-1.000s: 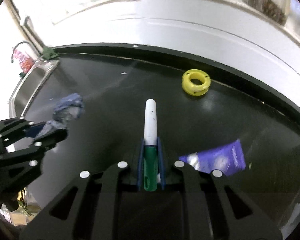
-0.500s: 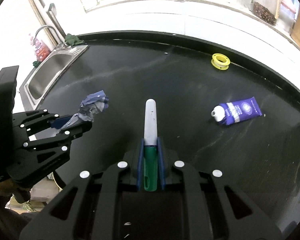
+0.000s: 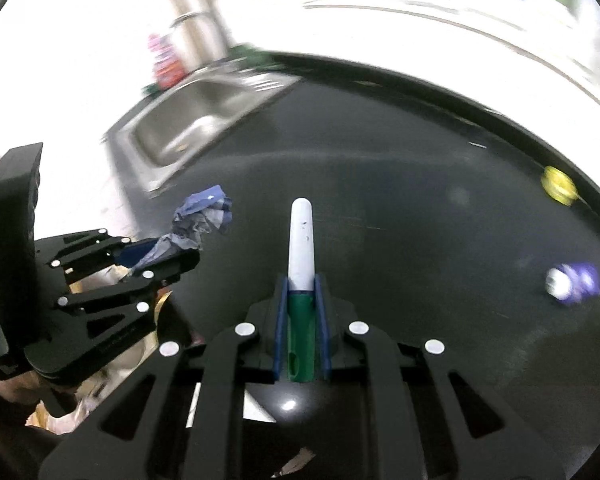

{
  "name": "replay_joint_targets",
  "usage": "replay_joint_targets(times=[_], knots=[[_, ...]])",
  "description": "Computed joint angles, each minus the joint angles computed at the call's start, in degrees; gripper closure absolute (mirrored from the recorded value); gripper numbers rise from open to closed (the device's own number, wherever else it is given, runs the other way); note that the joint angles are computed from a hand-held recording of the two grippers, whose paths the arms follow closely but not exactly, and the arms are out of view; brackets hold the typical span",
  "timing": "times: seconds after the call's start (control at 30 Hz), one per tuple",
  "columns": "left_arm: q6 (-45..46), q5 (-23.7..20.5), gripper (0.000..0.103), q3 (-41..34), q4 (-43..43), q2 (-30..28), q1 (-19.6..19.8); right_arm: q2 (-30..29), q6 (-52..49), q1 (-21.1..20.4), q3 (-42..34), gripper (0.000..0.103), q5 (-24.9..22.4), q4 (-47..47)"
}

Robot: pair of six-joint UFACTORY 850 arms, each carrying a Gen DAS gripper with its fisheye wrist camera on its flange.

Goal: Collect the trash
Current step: 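Carry rag and marker down to the black bin and open both tools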

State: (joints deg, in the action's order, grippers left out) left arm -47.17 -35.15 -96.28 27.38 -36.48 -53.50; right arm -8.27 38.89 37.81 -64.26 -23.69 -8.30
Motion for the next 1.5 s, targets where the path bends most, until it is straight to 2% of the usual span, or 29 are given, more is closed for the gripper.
replay_joint_targets(times=[0.1,0.2,0.37,0.57,0.8,1.03,1.1,1.13,1.17,1.2,1.23,1.43,1.5], knots=[[-9.02,-0.20,0.083,9.11,4.35,6.00,1.09,-6.18,-14.27,2.26,-6.70,0.089,0.40,12.05],[-16.37,-1.04,0.083,17.20,6.79,11.32,2.27,-11.99,-27.72,3.78,-13.30,0.089,-1.68,24.78],[-27.13,-2.20,0.083,28.71,8.53,18.92,3.54,-20.83,-38.50,6.82,-24.61,0.089,-7.08,32.84],[-34.43,-1.12,0.083,37.35,7.87,23.70,4.92,-29.97,-42.74,9.81,-36.37,0.089,-13.93,34.57],[-40.10,3.15,0.083,41.97,9.89,24.04,7.14,-38.65,-41.33,11.32,-46.85,0.089,-20.34,33.47],[-41.31,5.37,0.082,43.00,11.19,23.84,8.33,-40.96,-40.03,11.75,-49.81,0.088,-21.69,32.06],[-42.47,4.95,0.067,43.16,12.28,23.87,8.34,-41.30,-39.02,11.74,-50.64,0.084,-21.99,31.15],[-42.81,4.99,0.039,43.21,12.52,23.95,8.37,-41.42,-38.64,11.71,-50.92,0.077,-22.13,30.77],[-45.54,4.80,0.030,43.60,14.87,24.40,8.08,-41.08,-38.70,11.59,-50.48,0.071,-21.71,30.95],[-46.87,4.67,0.030,43.63,16.06,24.53,7.86,-40.28,-38.85,11.44,-49.38,0.063,-20.96,31.15],[-46.73,4.82,0.030,43.65,16.10,24.65,7.92,-39.49,-39.00,11.36,-48.27,0.059,-20.23,31.24],[-43.39,3.68,0.030,42.41,13.95,24.14,7.93,-37.48,-38.89,10.60,-45.81,0.058,-18.83,32.00],[-42.48,3.49,0.030,41.83,13.66,24.06,7.79,-35.90,-38.59,10.26,-43.79,0.055,-17.58,32.03]])
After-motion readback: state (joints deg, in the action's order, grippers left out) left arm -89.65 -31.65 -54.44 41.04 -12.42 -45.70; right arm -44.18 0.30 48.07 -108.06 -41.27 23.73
